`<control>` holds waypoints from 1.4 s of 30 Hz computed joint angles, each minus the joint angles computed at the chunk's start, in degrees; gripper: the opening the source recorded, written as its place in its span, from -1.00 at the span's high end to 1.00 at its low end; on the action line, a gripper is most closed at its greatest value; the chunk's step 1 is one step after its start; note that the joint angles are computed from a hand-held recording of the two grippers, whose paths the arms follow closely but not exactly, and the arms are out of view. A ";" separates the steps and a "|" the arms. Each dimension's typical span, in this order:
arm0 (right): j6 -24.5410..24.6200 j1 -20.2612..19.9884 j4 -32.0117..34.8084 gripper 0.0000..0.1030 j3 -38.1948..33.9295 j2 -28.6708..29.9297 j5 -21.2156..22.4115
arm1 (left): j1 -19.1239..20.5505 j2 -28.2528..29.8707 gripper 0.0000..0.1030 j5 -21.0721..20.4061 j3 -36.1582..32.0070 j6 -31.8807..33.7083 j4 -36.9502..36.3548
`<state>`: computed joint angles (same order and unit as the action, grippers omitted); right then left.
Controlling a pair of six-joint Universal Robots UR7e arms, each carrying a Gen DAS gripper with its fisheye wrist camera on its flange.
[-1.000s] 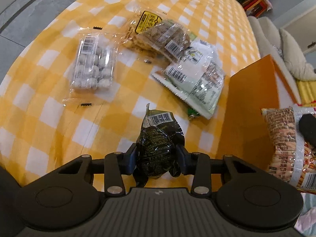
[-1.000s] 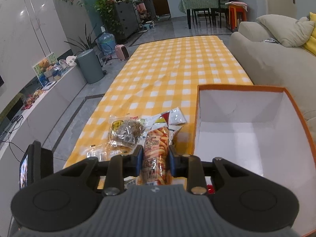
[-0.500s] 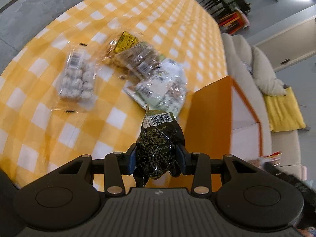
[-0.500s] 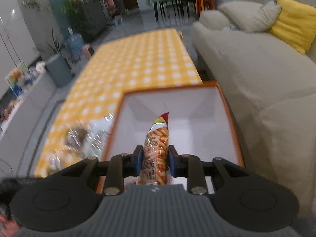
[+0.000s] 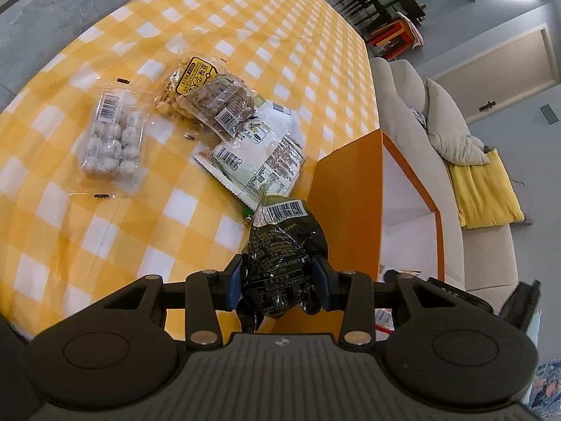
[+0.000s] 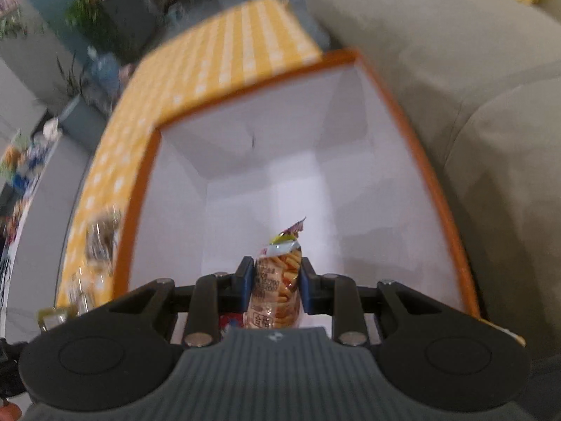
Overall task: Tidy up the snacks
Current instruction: 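Lower the stick-snack bag into the box and open the right tool, then carry the dark seaweed pack into the box and open the left tool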
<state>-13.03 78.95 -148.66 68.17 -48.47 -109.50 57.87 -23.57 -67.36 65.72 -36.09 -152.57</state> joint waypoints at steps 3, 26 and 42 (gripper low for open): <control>2.02 -0.38 3.61 0.52 -2.39 1.19 -0.93 | 0.24 -0.26 0.11 -0.34 0.35 -0.10 -0.24; -14.88 4.73 -11.64 -0.94 3.14 -0.84 -10.72 | -0.16 -0.67 0.11 -2.83 1.31 2.86 -2.92; -9.01 1.43 -16.56 -0.94 9.90 -11.35 -4.27 | -3.54 6.06 0.11 -13.55 -9.65 6.96 0.85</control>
